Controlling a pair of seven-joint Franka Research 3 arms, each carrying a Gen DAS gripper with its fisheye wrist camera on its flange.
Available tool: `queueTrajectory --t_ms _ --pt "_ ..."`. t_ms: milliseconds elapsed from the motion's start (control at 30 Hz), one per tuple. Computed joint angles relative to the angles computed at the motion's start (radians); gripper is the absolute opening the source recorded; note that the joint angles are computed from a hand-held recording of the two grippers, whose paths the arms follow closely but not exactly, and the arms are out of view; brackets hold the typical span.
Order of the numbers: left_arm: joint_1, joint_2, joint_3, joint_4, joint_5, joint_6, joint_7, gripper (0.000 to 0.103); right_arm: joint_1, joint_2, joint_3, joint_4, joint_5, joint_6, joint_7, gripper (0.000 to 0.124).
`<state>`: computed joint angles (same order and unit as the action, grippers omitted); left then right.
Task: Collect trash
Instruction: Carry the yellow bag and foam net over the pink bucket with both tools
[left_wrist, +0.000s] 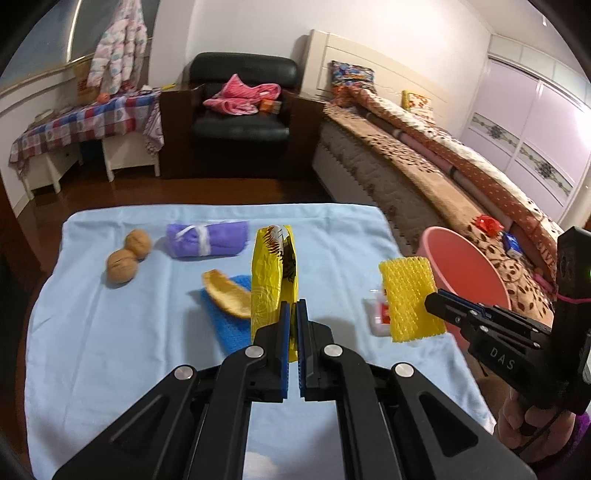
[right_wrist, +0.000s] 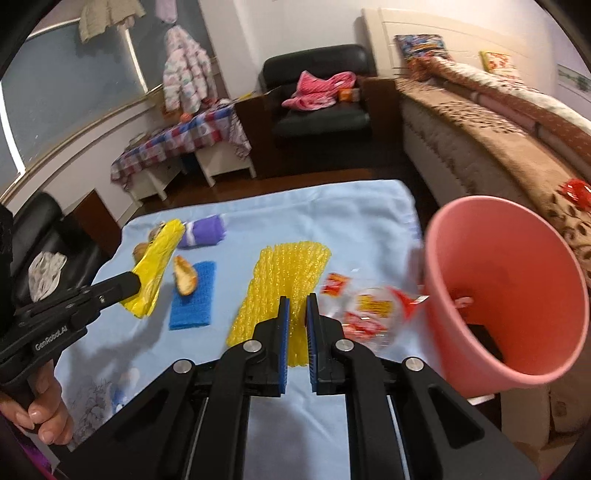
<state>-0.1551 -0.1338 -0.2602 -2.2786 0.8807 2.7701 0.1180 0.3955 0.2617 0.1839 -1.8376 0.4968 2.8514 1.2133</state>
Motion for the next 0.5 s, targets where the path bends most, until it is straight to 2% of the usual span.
queueTrajectory --t_ms 233,500 --pt "-0.039 0.071 -0.009 0.098 0.009 -0.017 0.017 0.003 -0.027 -0.031 -0.014 -0.042 0.031 0.043 0.004 0.009" --pt "-0.098 0.156 0.007 0.211 -0.003 -0.030 0.068 0.003 -0.047 -0.055 -0.039 -0.080 0.027 0.086 0.038 0.009"
